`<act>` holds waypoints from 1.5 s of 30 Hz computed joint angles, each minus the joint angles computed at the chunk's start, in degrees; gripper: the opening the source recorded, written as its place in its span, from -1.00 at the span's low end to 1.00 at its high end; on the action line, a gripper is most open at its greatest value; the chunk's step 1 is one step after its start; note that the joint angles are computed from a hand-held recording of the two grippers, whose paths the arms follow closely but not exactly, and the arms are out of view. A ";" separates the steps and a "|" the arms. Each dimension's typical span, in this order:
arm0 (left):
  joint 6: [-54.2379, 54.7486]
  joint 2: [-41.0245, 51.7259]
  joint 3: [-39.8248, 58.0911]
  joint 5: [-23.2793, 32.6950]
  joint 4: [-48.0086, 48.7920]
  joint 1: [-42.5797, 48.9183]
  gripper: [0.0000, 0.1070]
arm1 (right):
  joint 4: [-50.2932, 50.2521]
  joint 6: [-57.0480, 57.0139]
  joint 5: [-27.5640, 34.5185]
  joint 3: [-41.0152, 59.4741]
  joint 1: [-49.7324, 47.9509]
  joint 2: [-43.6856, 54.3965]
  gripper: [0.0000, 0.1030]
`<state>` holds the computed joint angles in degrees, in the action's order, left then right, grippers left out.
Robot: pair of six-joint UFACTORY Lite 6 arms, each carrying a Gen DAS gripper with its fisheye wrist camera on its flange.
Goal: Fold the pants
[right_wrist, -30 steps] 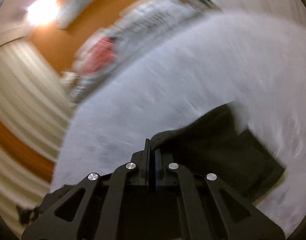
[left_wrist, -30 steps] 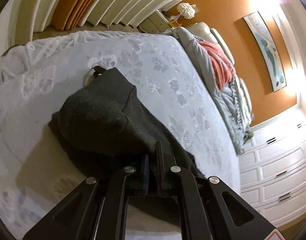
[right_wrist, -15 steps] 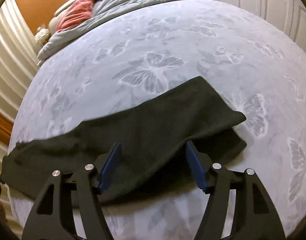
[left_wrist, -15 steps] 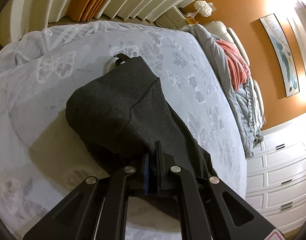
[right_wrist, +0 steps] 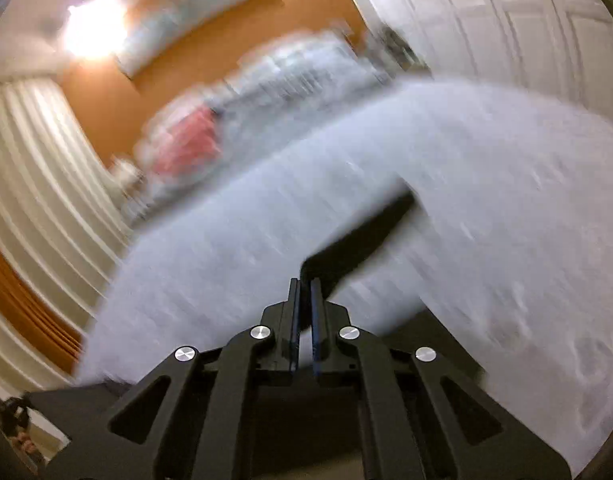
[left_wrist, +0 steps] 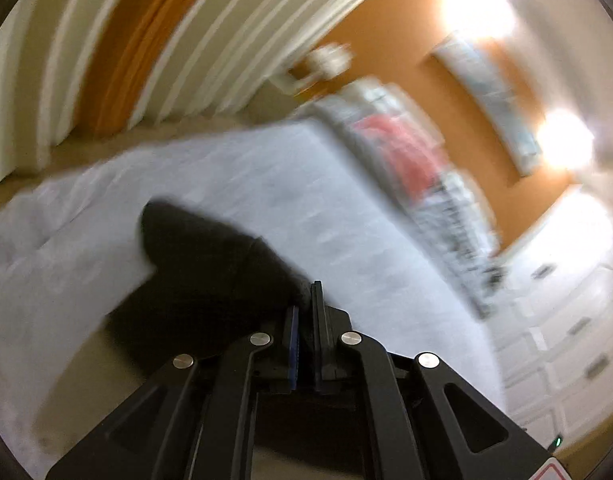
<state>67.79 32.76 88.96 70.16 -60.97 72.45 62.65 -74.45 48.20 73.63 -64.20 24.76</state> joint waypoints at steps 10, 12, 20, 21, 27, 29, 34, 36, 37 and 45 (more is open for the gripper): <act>-8.88 9.10 5.63 -6.52 15.28 -0.39 -0.96 | -15.83 11.61 -3.04 5.21 1.21 9.95 -0.93; -11.29 10.24 6.31 -7.35 16.55 -1.01 -0.96 | -16.93 15.07 -2.35 6.59 1.75 10.91 -0.81; -12.62 7.33 2.61 -10.40 17.20 -2.69 -0.95 | -1.32 4.11 6.37 2.22 -0.68 2.46 -0.96; -11.83 6.89 2.06 -11.01 17.06 -2.71 -0.94 | 4.39 -0.17 11.49 0.11 -3.15 -2.47 -0.96; -13.65 8.08 2.63 -12.34 19.96 -3.92 -0.94 | -8.09 3.04 -1.66 0.46 -2.93 0.61 -0.96; -13.74 7.44 1.88 -12.99 20.31 -4.36 -0.93 | -17.17 12.05 -5.44 5.20 -1.10 9.56 -0.95; -13.21 3.67 -3.10 -18.48 21.46 -6.37 -0.92 | -17.68 8.05 -8.45 2.32 -0.85 6.14 -0.44; -13.60 3.58 -3.52 -19.17 21.59 -6.53 -0.89 | -16.18 7.62 -8.30 2.05 -1.32 5.10 0.14; -14.15 4.04 -3.11 -18.89 21.53 -6.39 -0.89 | -16.90 9.02 -8.93 2.56 -1.34 5.53 0.26; -15.43 4.31 -3.08 -18.66 21.11 -5.90 -0.84 | -7.65 6.67 0.64 8.19 -4.01 9.61 -0.92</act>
